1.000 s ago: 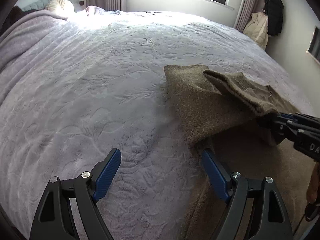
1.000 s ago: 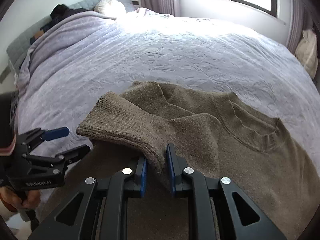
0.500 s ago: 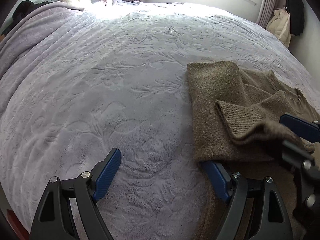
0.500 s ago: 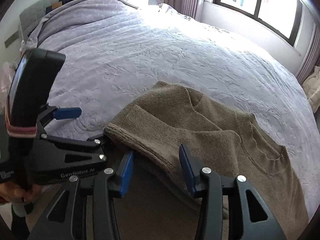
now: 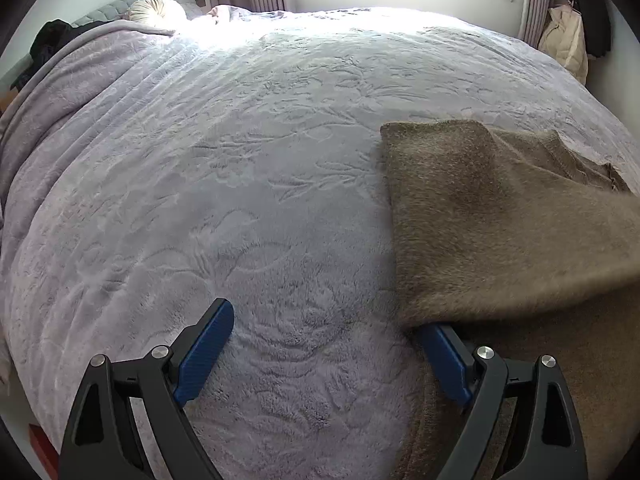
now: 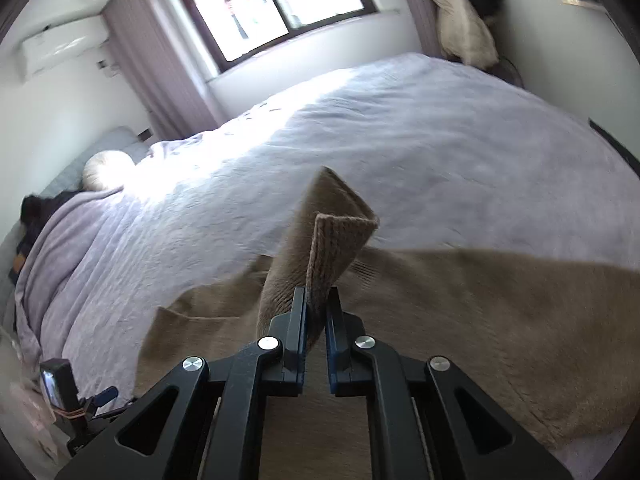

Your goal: Fold small clothes

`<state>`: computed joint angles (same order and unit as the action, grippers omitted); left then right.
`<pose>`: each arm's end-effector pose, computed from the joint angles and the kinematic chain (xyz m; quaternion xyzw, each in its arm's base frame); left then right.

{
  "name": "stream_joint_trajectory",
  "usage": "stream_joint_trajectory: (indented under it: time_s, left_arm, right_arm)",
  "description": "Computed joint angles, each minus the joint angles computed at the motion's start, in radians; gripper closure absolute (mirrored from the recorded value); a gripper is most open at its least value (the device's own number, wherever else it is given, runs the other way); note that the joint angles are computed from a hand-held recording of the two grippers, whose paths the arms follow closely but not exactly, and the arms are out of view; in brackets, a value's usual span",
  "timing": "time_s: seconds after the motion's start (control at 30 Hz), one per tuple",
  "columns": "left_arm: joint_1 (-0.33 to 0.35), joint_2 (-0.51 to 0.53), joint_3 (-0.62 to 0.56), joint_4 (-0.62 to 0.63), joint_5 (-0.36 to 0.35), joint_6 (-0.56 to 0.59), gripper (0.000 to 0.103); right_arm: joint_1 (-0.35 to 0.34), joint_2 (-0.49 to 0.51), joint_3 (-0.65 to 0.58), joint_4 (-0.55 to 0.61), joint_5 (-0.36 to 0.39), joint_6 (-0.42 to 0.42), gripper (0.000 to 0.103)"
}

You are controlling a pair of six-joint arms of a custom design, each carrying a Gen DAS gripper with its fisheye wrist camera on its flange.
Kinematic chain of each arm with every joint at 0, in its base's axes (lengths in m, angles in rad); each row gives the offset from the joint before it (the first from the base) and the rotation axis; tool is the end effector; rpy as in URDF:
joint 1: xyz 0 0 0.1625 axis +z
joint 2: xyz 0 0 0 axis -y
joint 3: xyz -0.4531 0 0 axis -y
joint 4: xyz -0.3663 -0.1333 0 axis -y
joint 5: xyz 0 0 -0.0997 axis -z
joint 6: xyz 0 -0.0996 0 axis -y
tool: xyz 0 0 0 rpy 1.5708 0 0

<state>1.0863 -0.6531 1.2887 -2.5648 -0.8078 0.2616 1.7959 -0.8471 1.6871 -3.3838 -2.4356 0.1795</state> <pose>-0.1813 -0.7784 0.1879 0.2710 0.8746 -0.2051 0.3457 0.2020 -0.6247 0.2753 -0.1776 -0.8069 0.4903 0.2776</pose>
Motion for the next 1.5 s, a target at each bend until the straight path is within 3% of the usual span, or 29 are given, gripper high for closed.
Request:
stream_joint_trajectory:
  time_s: [0.03,0.1,0.13,0.2,0.37,0.43,0.53,0.7,0.77,0.83,0.93,0.97,1.07,1.17,1.23,1.3,1.37,1.5]
  left_arm:
    - [-0.002,0.001,0.003,-0.004,0.005,0.007,0.002]
    - [-0.005,0.005,0.01,-0.022,0.02,0.027,0.001]
    - [-0.005,0.004,0.01,-0.02,0.02,0.029,0.001]
    - [-0.005,-0.003,0.0,0.011,0.012,0.025,0.002]
    - [0.001,-0.059,0.021,0.004,-0.024,0.063,0.002]
    - [0.011,-0.079,0.007,0.029,-0.076,0.059,0.002]
    - [0.024,-0.073,-0.066,0.117,-0.181,0.016,0.002]
    - [0.016,0.045,-0.24,0.321,-0.235,-0.004,0.002]
    - [0.015,0.099,-0.308,0.424,-0.225,-0.025,0.023]
    - [0.027,0.127,-0.359,0.49,-0.269,-0.069,0.032]
    - [0.039,0.125,-0.391,0.523,-0.371,-0.096,0.076]
    - [0.037,0.12,-0.383,0.505,-0.358,-0.095,0.077]
    - [0.028,0.113,-0.349,0.418,-0.286,-0.062,0.077]
    - [0.043,0.129,-0.375,0.431,-0.275,-0.081,0.077]
    - [0.051,0.123,-0.361,0.403,-0.287,-0.069,0.077]
    - [0.038,0.109,-0.306,0.33,-0.23,-0.037,0.063]
    - [0.021,0.103,-0.253,0.231,-0.129,0.003,0.027]
    - [0.018,0.071,-0.217,0.212,-0.119,0.006,0.023]
  right_arm:
    - [-0.024,-0.029,0.052,0.002,0.015,0.072,0.094]
    - [-0.072,-0.067,0.144,-0.002,0.053,0.192,0.094]
    - [-0.092,-0.074,0.178,-0.032,0.085,0.211,0.095]
    - [-0.104,-0.067,0.211,-0.114,0.122,0.195,0.095]
    - [-0.096,-0.056,0.176,-0.068,0.108,0.164,0.095]
    - [-0.1,-0.052,0.182,-0.093,0.127,0.168,0.095]
    - [-0.096,-0.054,0.189,-0.1,0.118,0.159,0.095]
    - [-0.095,-0.061,0.192,-0.091,0.114,0.157,0.094]
    - [-0.099,-0.067,0.198,-0.089,0.132,0.164,0.094]
    - [-0.106,-0.078,0.208,-0.088,0.158,0.178,0.094]
    - [-0.107,-0.09,0.21,-0.069,0.177,0.181,0.093]
    - [-0.101,-0.09,0.201,-0.051,0.17,0.175,0.094]
    - [-0.079,-0.082,0.183,-0.085,0.172,0.132,0.094]
    - [-0.059,-0.072,0.165,-0.113,0.136,0.085,0.094]
    - [-0.07,-0.074,0.157,-0.027,0.085,0.122,0.094]
    - [-0.109,-0.091,0.204,-0.03,0.149,0.191,0.096]
    - [-0.12,-0.098,0.248,-0.13,0.196,0.195,0.095]
    - [-0.091,-0.118,0.259,-0.074,0.143,0.204,0.091]
